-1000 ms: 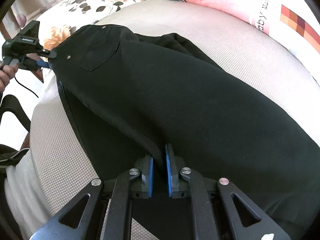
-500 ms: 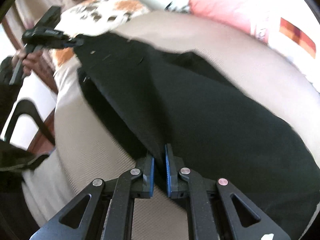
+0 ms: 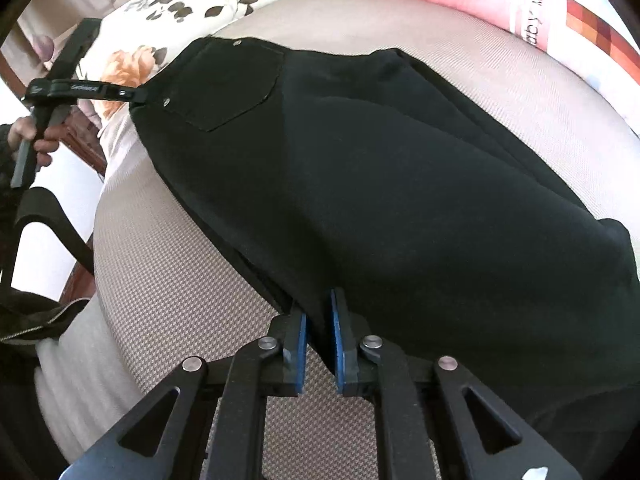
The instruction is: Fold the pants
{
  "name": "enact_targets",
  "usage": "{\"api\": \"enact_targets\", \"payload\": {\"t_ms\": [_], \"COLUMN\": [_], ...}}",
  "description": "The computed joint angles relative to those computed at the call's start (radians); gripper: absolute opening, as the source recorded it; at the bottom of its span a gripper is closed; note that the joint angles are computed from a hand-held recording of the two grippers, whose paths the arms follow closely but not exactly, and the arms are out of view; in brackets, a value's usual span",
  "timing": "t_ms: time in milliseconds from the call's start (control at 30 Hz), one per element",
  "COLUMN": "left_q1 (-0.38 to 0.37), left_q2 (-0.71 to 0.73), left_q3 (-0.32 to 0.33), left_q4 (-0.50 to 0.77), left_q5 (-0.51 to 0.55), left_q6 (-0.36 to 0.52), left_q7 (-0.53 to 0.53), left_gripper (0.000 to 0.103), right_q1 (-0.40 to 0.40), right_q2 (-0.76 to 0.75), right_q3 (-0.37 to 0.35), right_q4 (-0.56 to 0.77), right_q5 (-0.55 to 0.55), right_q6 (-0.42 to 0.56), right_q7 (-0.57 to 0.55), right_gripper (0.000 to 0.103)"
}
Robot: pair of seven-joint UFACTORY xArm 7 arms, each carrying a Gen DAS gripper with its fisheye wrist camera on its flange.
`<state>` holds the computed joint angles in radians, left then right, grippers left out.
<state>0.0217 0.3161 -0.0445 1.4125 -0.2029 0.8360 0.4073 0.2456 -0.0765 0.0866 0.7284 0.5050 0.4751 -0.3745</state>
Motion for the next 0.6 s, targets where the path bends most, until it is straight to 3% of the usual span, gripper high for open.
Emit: {"api": "enact_targets", "payload": {"t_ms": [133, 233, 400, 467, 600], "left_q1": [-0.034, -0.033, -0.11, -0.176, -0.259], "left_q2": [-0.12, -0.208, -0.269, -0.24, -0.142], "left_q3": [-0.002, -0.05, -0.12, -0.112, -0.147], "left_q4": [-0.122, -0.195, -0.266, -0.253, -0.206], "left_q5": [0.059, -0.089, -0.339, -0.357, -0.307], "left_q6": [-0.166, -0.197, -0.112, -0.072, -0.077], "left_q7": [0.0, 0.179, 0.514, 0.564, 0.577], "left_gripper": [0.057, 0.057, 0.057, 0.057, 0.057], "right_q1": [-0.005, -0.004, 0.004, 0.009, 0.015], "right_q2": [-0.022, -0.04, -0.074, -0.067, -0.065], "right_q3": [0.001, 0.0, -0.018, -0.028, -0.042], "right_q4": [-0.021, -0.037, -0.072, -0.066, -0.055], "right_q5": [-0.038, -0.065, -0.059, -0.035, 0.038], "right_q6": [-0.019, -0.027, -0.067, -0.07, -0.08], "right_q7": [0.037, 0.067, 0.088, 0.086, 0.072], "right_gripper": [0.023, 0.026, 0.024, 0.024, 0.021]}}
